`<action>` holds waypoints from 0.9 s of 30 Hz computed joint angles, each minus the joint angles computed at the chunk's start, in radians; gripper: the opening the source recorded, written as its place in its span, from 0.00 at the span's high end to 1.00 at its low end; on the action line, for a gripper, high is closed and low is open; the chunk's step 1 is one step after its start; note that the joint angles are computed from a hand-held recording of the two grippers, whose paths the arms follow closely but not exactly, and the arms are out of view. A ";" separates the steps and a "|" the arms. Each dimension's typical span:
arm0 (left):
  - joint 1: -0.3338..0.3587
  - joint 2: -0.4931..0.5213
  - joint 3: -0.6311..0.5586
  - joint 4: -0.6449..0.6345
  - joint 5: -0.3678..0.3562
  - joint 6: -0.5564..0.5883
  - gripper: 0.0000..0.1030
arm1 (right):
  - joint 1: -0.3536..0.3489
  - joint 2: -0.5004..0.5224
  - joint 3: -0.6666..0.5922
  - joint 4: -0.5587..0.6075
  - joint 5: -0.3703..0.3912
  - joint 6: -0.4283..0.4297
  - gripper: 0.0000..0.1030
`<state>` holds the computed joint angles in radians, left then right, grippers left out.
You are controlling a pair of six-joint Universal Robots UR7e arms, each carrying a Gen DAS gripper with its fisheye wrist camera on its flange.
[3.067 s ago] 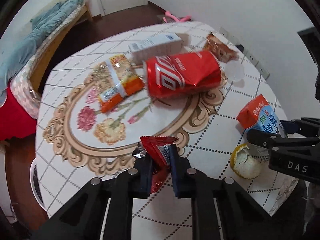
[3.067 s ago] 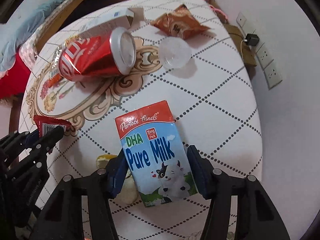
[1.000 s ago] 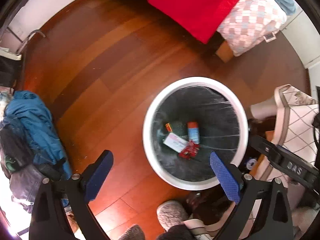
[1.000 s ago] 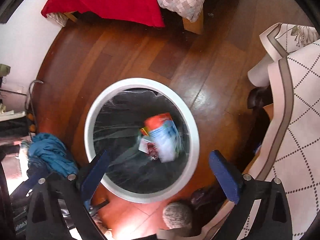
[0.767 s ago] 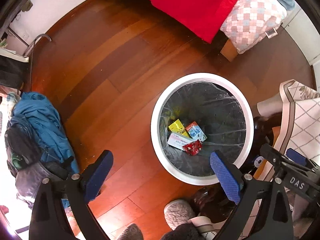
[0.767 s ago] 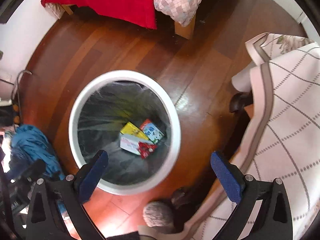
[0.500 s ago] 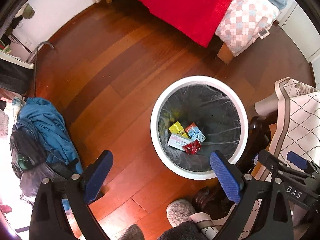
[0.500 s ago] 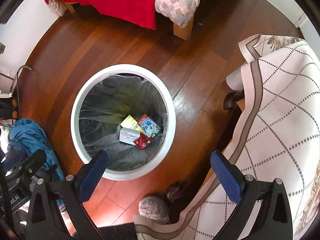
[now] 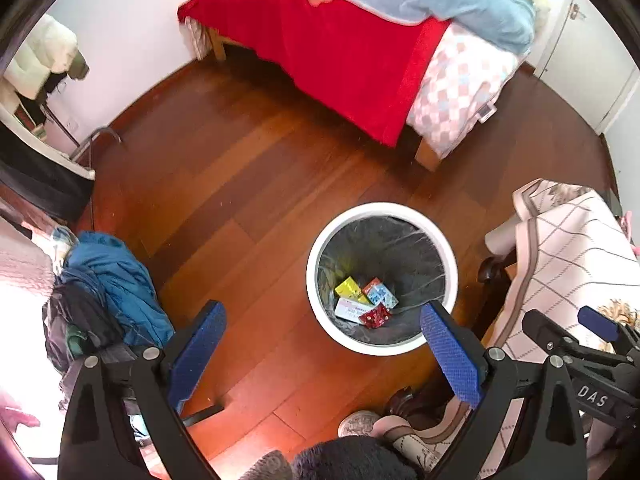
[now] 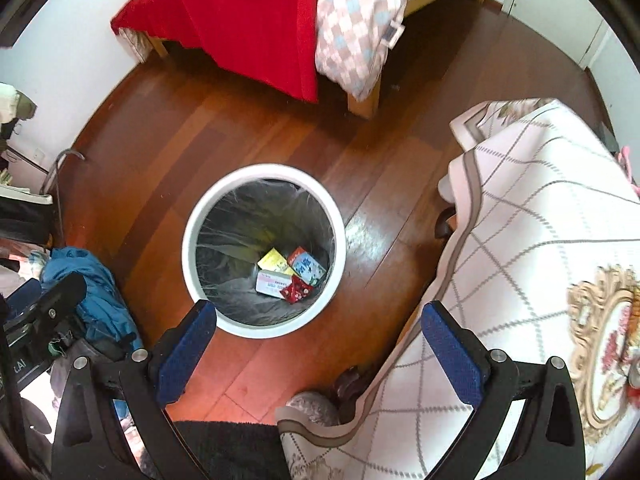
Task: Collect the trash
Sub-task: 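Move both tools back from the bin to the table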
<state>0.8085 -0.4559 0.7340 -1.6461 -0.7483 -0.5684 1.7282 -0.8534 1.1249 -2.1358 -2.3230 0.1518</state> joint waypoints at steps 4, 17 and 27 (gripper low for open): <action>-0.034 -0.055 0.071 -0.059 0.010 0.018 0.04 | 0.028 -0.061 0.055 -0.053 0.019 -0.011 0.00; -0.176 -0.161 0.235 -0.182 0.043 0.022 0.04 | 0.101 -0.355 0.312 -0.265 0.144 0.025 0.00; -0.258 -0.023 0.313 -0.251 -0.209 0.148 0.03 | 0.006 -0.800 0.670 -0.168 -0.003 0.250 0.00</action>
<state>0.5501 -0.4792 1.0466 -1.8969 -0.9576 -0.4204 1.7343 -1.6530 1.7952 -2.3037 -2.3262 0.4021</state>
